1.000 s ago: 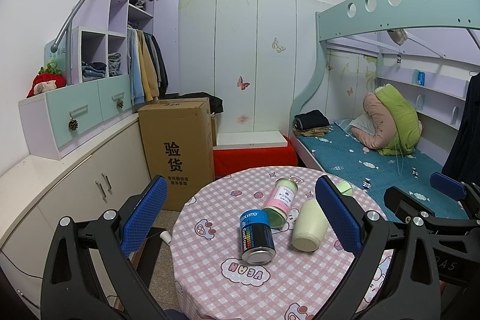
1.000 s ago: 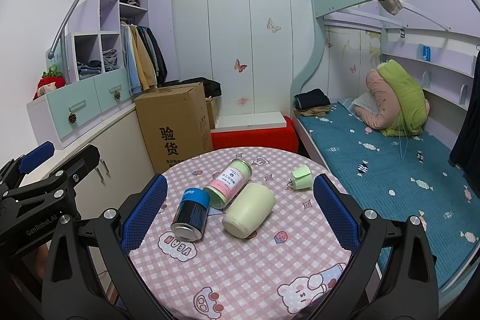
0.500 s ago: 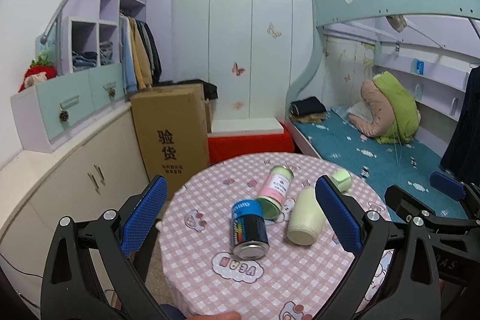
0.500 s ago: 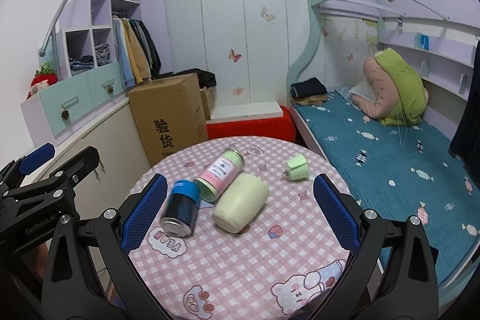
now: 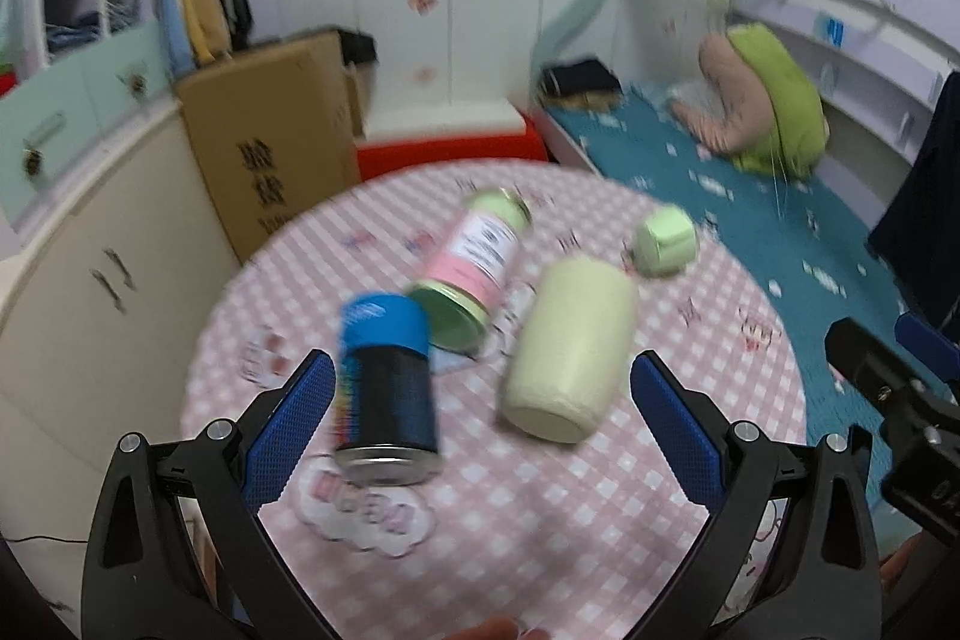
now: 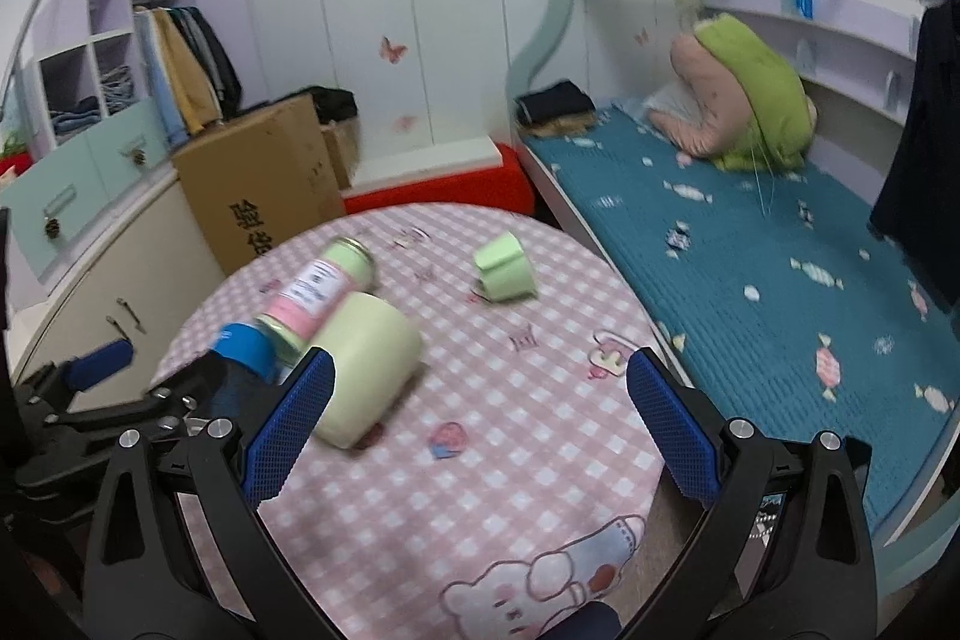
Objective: Flip cup upright
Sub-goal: 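Move the right tool down to the pale green cup lying on its side, then close the right gripper on the pale green cup's rim and lift it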
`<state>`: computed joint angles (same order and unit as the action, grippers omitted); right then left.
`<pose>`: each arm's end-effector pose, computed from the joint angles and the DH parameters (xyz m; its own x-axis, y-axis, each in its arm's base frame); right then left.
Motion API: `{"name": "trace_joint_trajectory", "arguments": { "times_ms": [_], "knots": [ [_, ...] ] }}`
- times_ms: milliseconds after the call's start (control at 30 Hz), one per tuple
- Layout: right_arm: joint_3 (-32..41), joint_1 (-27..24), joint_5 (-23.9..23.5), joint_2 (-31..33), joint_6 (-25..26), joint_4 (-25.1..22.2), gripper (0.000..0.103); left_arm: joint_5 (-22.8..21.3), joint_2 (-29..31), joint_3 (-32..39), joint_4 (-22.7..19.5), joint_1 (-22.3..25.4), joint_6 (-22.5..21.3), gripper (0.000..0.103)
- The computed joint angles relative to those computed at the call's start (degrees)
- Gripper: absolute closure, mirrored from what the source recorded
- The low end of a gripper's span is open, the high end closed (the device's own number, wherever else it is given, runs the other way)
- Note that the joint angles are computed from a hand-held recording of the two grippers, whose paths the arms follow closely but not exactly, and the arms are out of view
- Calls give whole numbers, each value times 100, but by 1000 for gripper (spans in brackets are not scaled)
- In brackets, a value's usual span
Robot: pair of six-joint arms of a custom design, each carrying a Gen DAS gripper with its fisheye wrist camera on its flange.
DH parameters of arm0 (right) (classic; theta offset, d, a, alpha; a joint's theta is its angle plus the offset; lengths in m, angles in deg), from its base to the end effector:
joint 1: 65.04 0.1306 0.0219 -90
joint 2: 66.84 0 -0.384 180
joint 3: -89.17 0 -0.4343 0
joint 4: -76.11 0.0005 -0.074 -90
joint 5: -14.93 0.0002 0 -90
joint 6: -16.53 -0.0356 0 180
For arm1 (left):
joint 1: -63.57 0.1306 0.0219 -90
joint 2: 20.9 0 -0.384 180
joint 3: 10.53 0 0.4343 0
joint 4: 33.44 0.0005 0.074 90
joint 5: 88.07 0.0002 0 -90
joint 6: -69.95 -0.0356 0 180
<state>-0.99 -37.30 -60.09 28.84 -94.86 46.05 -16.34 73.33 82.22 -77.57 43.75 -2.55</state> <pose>0.5175 0.2612 0.4048 -0.5796 0.0932 -0.8095 -0.0568 0.9864 0.1543 0.5301 -0.1797 0.4252 -0.6759 -0.0599 -0.7345 -0.0918 0.9958 0.0033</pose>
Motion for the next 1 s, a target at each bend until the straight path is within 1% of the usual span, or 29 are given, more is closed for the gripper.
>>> {"name": "trace_joint_trajectory", "arguments": {
  "times_ms": [167,233,333,400,467,533,567,633,700,767,867,1000],
  "knots": [
    [159,-256,-289,359,-116,-40,5,274,679,477,-266,-6,19,8],
    [242,-337,-397,508,-143,-44,5,374,951,711,-463,0,49,8],
    [348,-429,-536,698,-156,-17,5,480,1251,949,-648,21,46,8],
    [394,-467,-616,793,-154,13,5,624,1443,1112,-759,58,48,8],
    [455,-494,-701,892,-141,0,5,652,1578,1238,-885,66,68,8],
    [507,-526,-799,978,-136,8,5,697,1627,1273,-895,63,48,8],
    [530,-525,-813,1004,-136,-9,5,679,1665,1304,-904,62,36,10],
    [577,-541,-891,1075,-148,-41,5,754,1706,1341,-936,80,81,21],
    [588,-548,-914,1105,-140,-39,5,835,1725,1355,-972,90,140,26],
    [571,-540,-934,1098,-146,-28,5,829,1709,1321,-934,92,232,26],
    [556,-523,-968,1082,-122,-78,5,821,1653,1261,-1004,72,517,27],
    [460,-504,-1086,975,-118,-106,5,745,1444,1007,-980,-19,867,29]
  ]
}}
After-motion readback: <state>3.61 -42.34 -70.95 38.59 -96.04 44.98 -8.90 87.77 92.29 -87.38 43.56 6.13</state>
